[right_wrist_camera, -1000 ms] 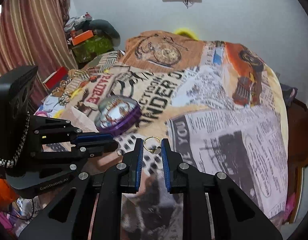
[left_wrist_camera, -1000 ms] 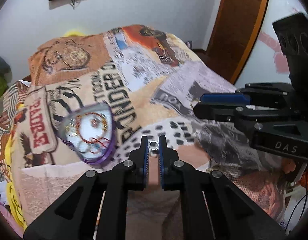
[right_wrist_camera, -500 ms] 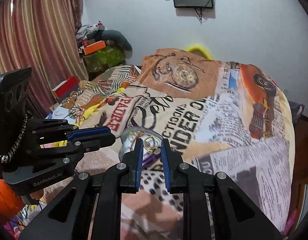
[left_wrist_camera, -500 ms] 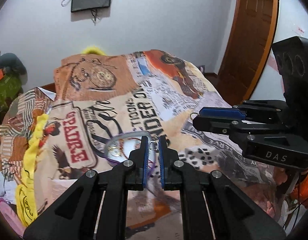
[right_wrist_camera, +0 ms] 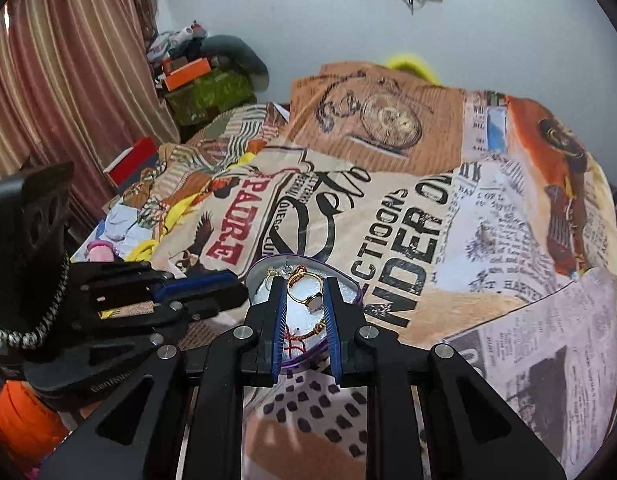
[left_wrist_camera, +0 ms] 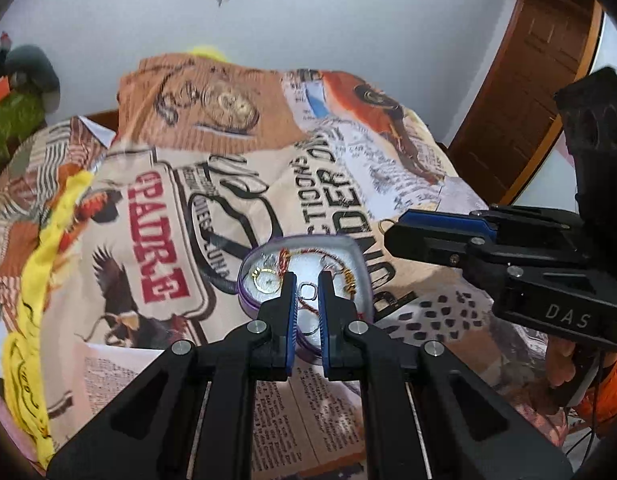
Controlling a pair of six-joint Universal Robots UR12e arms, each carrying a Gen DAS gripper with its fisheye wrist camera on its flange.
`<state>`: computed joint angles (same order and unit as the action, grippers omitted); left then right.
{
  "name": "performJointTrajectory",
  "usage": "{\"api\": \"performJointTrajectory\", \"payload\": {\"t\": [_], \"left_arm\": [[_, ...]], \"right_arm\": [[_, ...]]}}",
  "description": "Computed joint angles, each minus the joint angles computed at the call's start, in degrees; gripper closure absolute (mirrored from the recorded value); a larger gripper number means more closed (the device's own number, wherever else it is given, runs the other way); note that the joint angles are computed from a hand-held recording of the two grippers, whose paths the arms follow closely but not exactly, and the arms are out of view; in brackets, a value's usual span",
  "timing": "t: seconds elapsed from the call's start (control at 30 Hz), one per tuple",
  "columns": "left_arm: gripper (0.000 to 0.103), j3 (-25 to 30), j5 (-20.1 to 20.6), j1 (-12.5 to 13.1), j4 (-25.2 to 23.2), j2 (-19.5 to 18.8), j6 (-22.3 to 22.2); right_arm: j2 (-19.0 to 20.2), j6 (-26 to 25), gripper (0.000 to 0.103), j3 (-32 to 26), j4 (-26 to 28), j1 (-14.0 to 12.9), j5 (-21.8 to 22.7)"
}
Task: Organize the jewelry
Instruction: 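Carry both items over the heart tin and open both tools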
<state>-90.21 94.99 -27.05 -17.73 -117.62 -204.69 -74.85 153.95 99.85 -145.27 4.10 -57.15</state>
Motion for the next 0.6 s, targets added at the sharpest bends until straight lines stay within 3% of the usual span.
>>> {"api": "performJointTrajectory", "payload": {"t": [0.17,0.47,0.6], "left_arm": [[0.095,0.57,-0.76,-0.08,-0.79,-0.96,1.29],[0.094,0.9,2.69,-0.77,0.08,-1.41,4.29],[0.081,0.57,4.34,-0.73,-0.48,-1.03,3.67]], "right_arm": [[0.96,-0.36,0.087,-1.22,1.76,0.64,-1.13],[2.14,-0.13,0.087,-2.87,5.2,0.75,-0.01],[2.13,-0.21,0.087,-2.89,5.35,0.79,-0.08]]}}
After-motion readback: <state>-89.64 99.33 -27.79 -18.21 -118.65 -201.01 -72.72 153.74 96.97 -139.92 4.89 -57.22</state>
